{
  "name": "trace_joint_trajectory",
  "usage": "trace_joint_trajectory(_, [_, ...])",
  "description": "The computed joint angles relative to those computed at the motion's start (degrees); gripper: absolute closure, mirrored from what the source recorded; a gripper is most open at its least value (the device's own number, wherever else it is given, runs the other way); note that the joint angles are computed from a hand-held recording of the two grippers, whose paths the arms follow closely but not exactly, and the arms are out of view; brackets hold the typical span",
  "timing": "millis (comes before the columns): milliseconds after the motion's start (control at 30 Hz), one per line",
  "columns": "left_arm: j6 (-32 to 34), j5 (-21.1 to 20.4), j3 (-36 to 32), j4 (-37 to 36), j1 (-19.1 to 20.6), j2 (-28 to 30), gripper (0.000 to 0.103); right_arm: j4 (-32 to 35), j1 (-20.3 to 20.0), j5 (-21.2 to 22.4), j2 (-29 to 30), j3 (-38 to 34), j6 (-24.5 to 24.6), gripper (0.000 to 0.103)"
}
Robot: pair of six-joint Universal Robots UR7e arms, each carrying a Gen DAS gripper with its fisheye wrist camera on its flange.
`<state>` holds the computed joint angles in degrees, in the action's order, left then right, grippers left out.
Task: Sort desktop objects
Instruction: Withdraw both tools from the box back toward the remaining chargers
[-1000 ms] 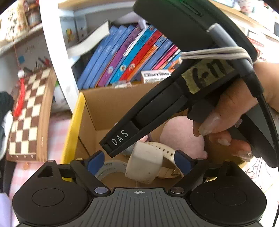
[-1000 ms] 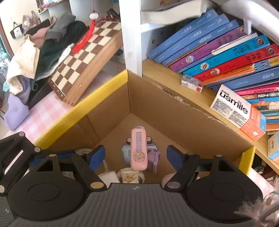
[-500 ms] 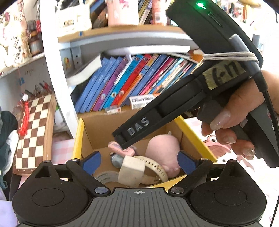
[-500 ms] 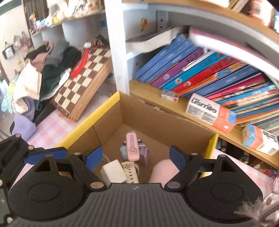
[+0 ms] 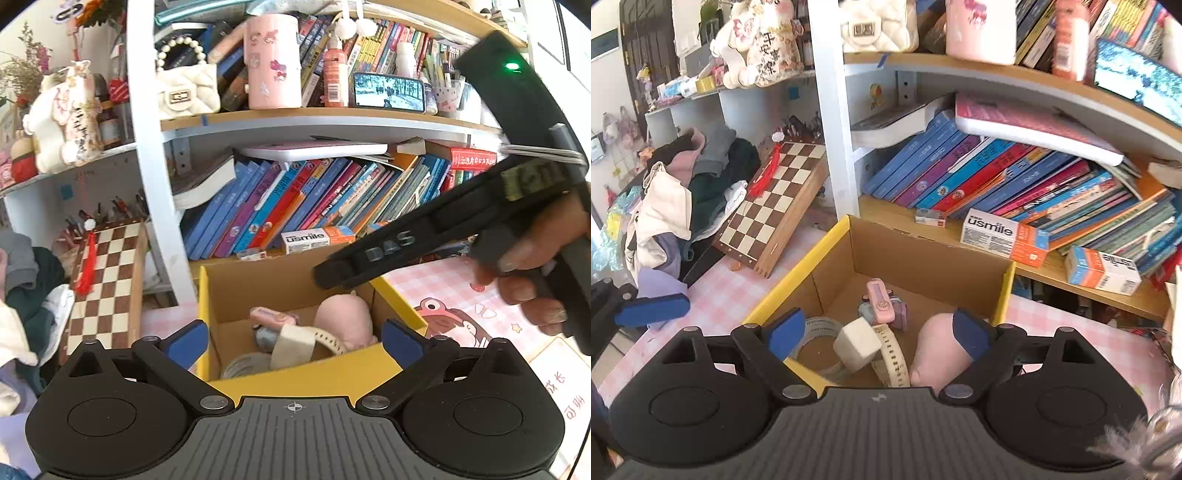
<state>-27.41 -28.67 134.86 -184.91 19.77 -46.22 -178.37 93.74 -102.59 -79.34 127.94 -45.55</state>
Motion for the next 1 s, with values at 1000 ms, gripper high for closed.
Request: trace_joint_trajectory(1000, [-37.2,-6.7,17.9,25.7,-10.7,-16.0,0.0,-43.3,-4.4,-5.8,0.5,30.7,-1.4,0.003])
